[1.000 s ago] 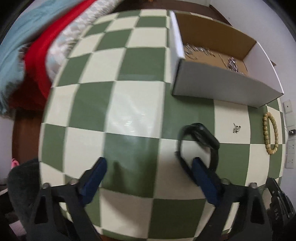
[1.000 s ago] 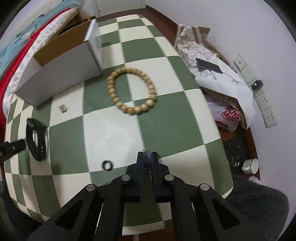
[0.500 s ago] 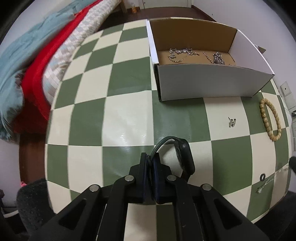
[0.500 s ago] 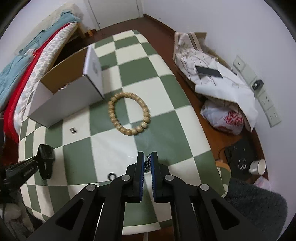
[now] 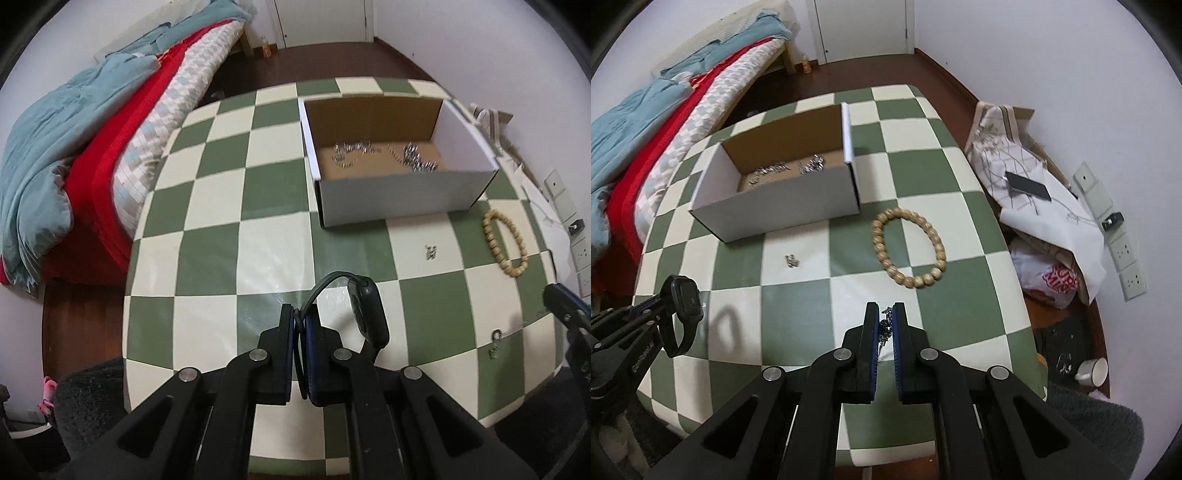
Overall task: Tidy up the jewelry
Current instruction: 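Lower the watch band into the white box with the left tool while the right tool releases its chain there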
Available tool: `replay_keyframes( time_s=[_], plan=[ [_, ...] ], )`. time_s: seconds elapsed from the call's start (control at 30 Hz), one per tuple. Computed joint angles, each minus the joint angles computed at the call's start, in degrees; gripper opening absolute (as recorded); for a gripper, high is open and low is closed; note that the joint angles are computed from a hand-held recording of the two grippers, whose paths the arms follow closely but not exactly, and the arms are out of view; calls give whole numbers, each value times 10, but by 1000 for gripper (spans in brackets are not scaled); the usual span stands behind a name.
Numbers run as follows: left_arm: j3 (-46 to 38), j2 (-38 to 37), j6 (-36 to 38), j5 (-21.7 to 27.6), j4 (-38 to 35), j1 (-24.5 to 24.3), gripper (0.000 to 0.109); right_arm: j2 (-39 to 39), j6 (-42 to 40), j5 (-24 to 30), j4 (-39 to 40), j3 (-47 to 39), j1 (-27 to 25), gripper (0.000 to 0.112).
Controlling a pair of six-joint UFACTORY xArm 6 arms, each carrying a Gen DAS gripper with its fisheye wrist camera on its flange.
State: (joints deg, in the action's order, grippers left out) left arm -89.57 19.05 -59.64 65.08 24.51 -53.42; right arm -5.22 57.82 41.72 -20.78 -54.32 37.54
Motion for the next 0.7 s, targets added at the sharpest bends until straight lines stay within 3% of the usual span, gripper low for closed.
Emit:
replay_keyframes(
  time_s=[0.3,0.7],
  plan=[
    [-4,-38,-22,1,45,-5,3,-7,-4,2,-12,-36,8,7],
    [-86,-28,-23,-4,77,17,3,27,-38,-5,-33,-143,-2,7]
  ],
)
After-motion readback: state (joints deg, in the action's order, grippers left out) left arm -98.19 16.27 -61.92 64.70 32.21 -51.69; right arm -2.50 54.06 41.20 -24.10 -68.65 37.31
